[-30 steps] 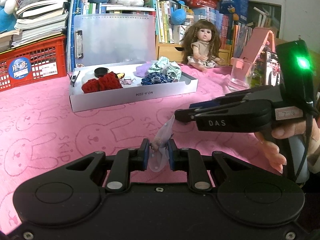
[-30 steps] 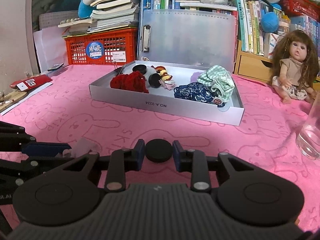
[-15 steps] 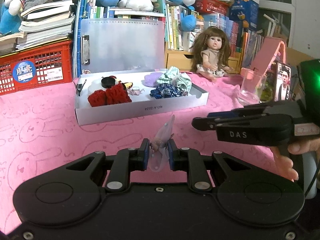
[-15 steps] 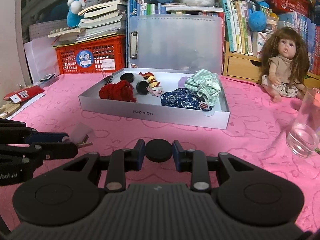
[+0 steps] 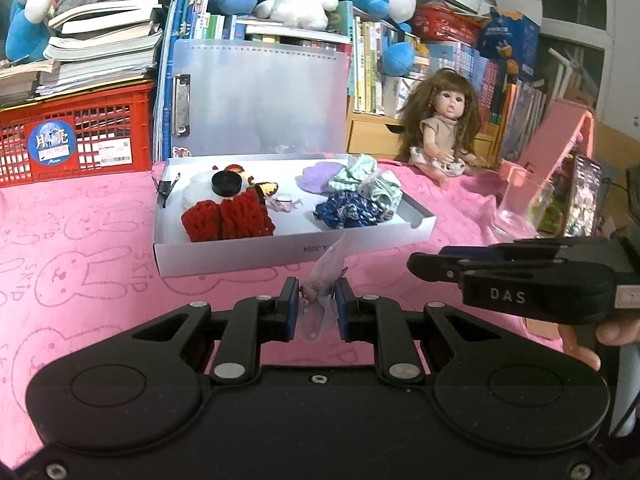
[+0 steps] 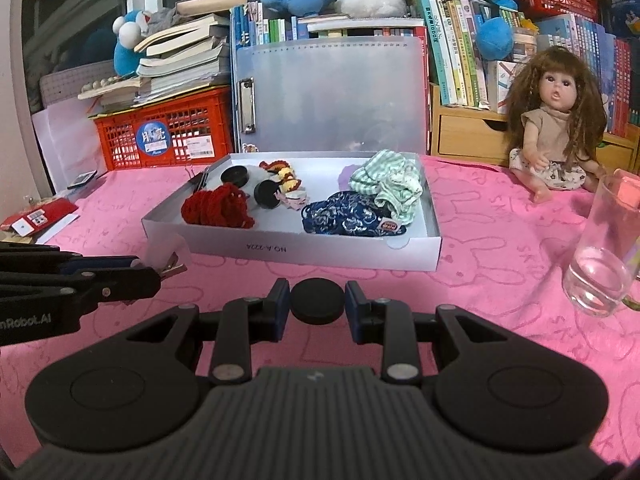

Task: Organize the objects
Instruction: 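Carry the lavender bow over the white box while the right carries the black disc there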

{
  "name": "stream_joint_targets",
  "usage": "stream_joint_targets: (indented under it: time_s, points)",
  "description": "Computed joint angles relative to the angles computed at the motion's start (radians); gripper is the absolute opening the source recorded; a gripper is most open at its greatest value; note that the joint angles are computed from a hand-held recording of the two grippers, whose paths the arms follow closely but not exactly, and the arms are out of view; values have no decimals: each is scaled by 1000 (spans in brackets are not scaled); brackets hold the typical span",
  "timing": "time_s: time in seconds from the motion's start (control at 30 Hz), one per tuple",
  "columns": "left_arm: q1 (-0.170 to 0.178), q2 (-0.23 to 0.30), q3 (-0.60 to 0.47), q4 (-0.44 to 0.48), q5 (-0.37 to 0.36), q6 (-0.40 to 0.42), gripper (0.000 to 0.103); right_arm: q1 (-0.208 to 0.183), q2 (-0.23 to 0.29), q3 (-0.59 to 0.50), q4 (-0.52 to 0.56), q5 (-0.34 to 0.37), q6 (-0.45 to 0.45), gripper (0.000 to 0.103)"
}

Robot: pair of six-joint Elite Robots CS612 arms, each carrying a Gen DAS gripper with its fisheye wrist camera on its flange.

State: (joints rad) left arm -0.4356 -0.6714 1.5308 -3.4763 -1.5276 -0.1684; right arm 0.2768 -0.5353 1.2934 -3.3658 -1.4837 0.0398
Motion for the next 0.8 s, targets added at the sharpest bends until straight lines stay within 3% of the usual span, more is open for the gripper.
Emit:
stream_joint_targets:
  time_s: [0.4, 0.8]
  points:
    - [16, 23, -70, 48, 10, -56, 18, -2, 7, -34, 13, -10, 23, 34]
    - [23, 48, -143, 79, 29, -53, 18, -8, 18, -85, 49, -13, 44, 34]
